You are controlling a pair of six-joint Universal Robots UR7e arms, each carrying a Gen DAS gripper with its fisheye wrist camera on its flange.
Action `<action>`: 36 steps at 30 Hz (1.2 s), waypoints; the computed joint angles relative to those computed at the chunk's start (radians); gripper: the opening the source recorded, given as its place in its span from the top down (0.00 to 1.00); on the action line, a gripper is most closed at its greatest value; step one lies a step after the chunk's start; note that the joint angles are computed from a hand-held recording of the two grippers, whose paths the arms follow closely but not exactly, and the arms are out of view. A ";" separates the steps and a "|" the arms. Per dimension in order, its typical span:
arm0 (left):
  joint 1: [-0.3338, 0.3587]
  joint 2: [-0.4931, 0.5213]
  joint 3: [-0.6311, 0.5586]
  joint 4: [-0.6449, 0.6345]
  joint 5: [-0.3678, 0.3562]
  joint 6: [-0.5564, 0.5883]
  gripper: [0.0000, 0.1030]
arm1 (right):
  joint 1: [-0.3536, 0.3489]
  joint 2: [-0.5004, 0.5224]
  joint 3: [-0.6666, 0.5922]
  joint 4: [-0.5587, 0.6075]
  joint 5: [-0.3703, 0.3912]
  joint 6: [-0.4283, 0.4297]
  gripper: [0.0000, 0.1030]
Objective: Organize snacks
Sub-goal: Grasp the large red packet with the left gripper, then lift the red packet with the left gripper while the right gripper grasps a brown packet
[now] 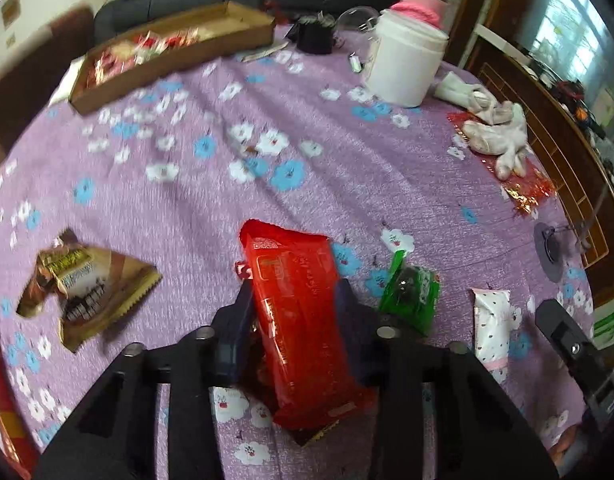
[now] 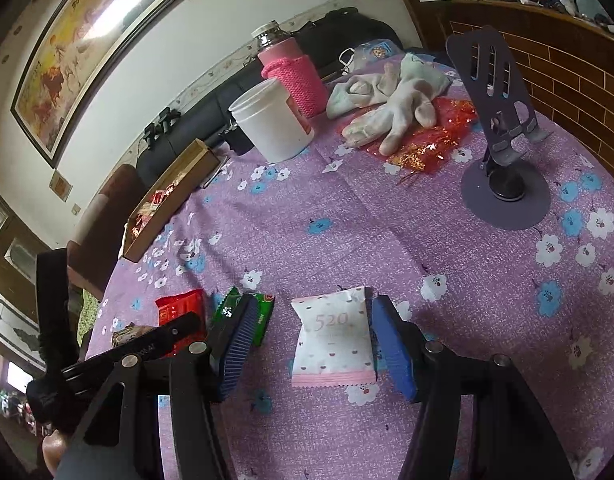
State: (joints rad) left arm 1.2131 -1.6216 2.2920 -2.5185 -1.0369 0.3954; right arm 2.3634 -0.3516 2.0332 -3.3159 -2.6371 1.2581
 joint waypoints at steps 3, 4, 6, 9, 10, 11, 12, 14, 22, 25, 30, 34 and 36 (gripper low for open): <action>0.005 -0.026 0.008 0.002 -0.023 0.010 0.68 | 0.002 0.001 0.000 0.011 -0.005 0.010 0.40; 0.013 -0.035 0.003 0.016 -0.040 0.008 0.68 | 0.001 0.001 0.001 0.009 -0.003 0.009 0.40; 0.033 -0.056 -0.006 0.033 -0.064 0.002 0.68 | 0.000 0.005 0.002 -0.005 0.002 0.005 0.40; 0.077 -0.094 -0.026 0.046 -0.117 0.010 0.68 | 0.000 0.018 0.000 -0.068 0.011 -0.037 0.40; 0.088 -0.110 -0.030 0.047 -0.119 0.023 0.68 | 0.000 0.025 -0.004 -0.100 0.015 -0.067 0.40; 0.103 -0.127 -0.035 0.054 -0.122 0.041 0.68 | 0.002 0.031 -0.011 -0.115 0.017 -0.090 0.40; 0.119 -0.142 -0.040 0.057 -0.128 0.054 0.68 | 0.004 0.037 -0.018 -0.124 0.017 -0.111 0.40; 0.155 -0.172 -0.048 0.061 -0.136 0.085 0.68 | 0.010 0.055 -0.046 -0.150 0.023 -0.183 0.40; 0.271 -0.176 -0.060 -0.035 -0.188 0.202 0.68 | 0.044 0.156 -0.220 -0.166 0.114 -0.531 0.40; 0.293 -0.163 -0.077 -0.017 -0.223 0.217 0.68 | 0.037 0.180 -0.282 -0.070 0.135 -0.539 0.40; 0.314 -0.154 -0.122 0.108 -0.265 0.202 0.68 | 0.002 0.189 -0.366 0.121 0.181 -0.541 0.40; 0.322 -0.154 -0.138 0.161 -0.280 0.189 0.68 | -0.026 0.216 -0.440 0.260 0.225 -0.565 0.41; 0.322 -0.153 -0.140 0.166 -0.281 0.187 0.68 | -0.032 0.235 -0.476 0.321 0.205 -0.552 0.41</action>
State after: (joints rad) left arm 1.5356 -1.7749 2.1521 -2.3521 -1.3180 0.5822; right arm 2.3311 -0.1166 1.5573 -2.9954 -2.4324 0.7060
